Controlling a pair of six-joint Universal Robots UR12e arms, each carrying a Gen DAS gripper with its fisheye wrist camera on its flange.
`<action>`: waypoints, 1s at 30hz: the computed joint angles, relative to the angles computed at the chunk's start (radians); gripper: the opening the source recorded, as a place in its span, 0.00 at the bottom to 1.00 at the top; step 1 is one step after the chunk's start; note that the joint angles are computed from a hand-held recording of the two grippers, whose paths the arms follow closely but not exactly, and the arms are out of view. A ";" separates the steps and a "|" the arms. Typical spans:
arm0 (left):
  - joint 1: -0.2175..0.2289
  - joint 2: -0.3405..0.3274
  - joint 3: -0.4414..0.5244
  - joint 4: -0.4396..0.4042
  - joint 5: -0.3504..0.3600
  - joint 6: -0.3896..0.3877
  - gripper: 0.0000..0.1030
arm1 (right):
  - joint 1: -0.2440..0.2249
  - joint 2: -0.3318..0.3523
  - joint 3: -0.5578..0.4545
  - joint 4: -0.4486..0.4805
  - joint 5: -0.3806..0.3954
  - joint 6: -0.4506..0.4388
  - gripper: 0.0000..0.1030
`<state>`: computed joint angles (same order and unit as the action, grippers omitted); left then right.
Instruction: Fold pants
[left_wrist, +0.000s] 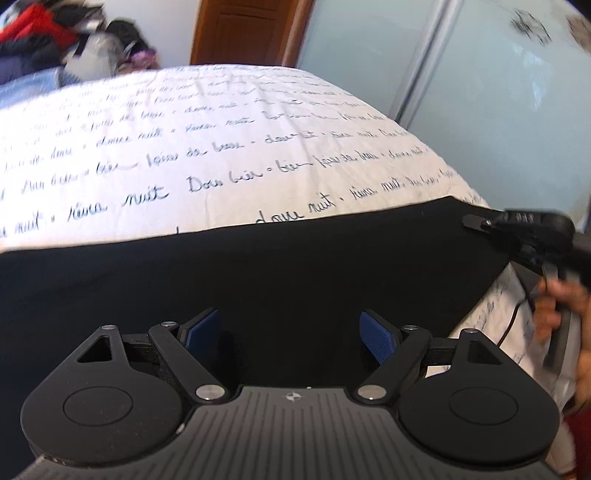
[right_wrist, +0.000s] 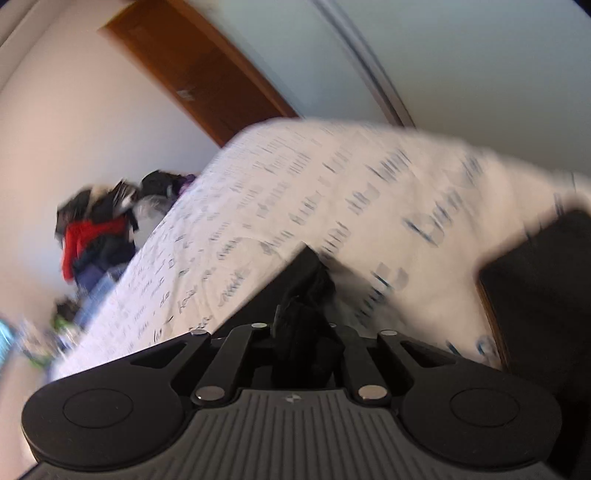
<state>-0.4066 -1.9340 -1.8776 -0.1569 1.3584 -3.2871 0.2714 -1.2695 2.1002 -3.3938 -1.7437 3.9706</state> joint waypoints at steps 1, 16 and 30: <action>0.007 -0.001 0.001 -0.001 -0.018 -0.031 0.81 | 0.024 0.001 -0.017 0.016 -0.051 -0.084 0.06; 0.133 -0.183 0.051 0.468 -0.638 -0.872 0.99 | 0.253 0.112 -0.194 0.040 -0.282 -0.870 0.06; 0.141 -0.157 0.046 0.274 -0.559 -0.731 0.11 | 0.316 0.160 -0.230 0.010 -0.268 -1.086 0.09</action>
<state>-0.2660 -2.0908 -1.8315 0.1169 0.7994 -4.0180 0.5878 -1.1097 1.8698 -3.3835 -2.0118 2.8847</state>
